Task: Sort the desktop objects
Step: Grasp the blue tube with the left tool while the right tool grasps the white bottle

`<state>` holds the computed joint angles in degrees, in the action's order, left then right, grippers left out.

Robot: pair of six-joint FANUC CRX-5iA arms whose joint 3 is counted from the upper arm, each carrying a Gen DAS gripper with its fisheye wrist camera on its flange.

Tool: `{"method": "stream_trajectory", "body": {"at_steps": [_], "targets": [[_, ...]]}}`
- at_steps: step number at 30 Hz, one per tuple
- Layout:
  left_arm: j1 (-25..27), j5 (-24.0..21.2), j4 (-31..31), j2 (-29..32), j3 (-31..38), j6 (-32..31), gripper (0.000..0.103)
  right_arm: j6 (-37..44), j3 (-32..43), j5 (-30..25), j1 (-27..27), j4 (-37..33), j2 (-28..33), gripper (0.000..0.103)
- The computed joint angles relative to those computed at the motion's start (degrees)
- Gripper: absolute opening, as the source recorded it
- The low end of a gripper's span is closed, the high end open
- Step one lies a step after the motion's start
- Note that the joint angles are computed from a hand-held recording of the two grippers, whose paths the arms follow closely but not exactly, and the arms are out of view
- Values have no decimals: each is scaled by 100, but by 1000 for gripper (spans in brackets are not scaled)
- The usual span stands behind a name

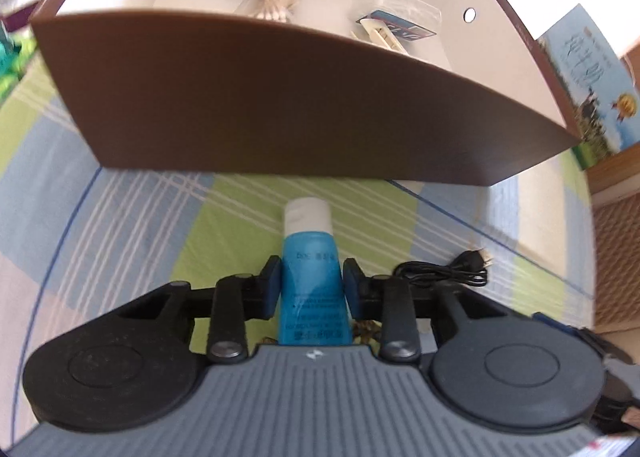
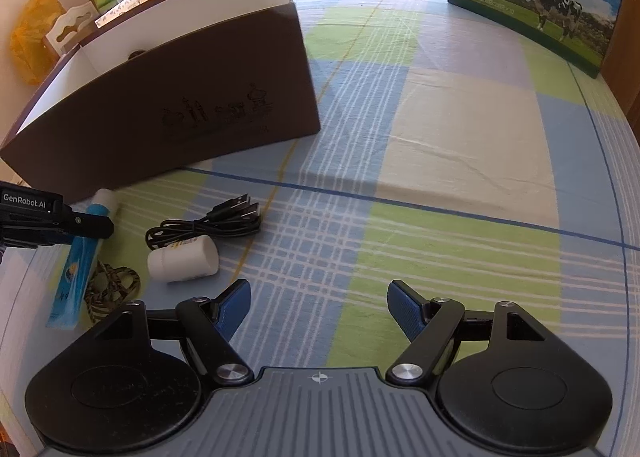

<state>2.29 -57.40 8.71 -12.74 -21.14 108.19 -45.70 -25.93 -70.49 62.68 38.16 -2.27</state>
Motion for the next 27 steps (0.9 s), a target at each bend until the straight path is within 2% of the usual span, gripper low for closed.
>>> {"method": "stream_trajectory", "body": {"at_steps": [11, 16, 21, 27], "targets": [[165, -331, -690, -749, -140, 311, 27, 342, 103, 560, -162, 574, 227, 73], [476, -498, -729, -1035, -331, 346, 27, 687, 257, 876, -324, 697, 409, 73], [454, -550, -894, -1196, -426, 421, 27, 968, 398, 1073, -524, 782, 620, 72], [-82, -652, -1514, -1042, -209, 593, 45, 1139, 559, 1125, -697, 768, 863, 63]]}}
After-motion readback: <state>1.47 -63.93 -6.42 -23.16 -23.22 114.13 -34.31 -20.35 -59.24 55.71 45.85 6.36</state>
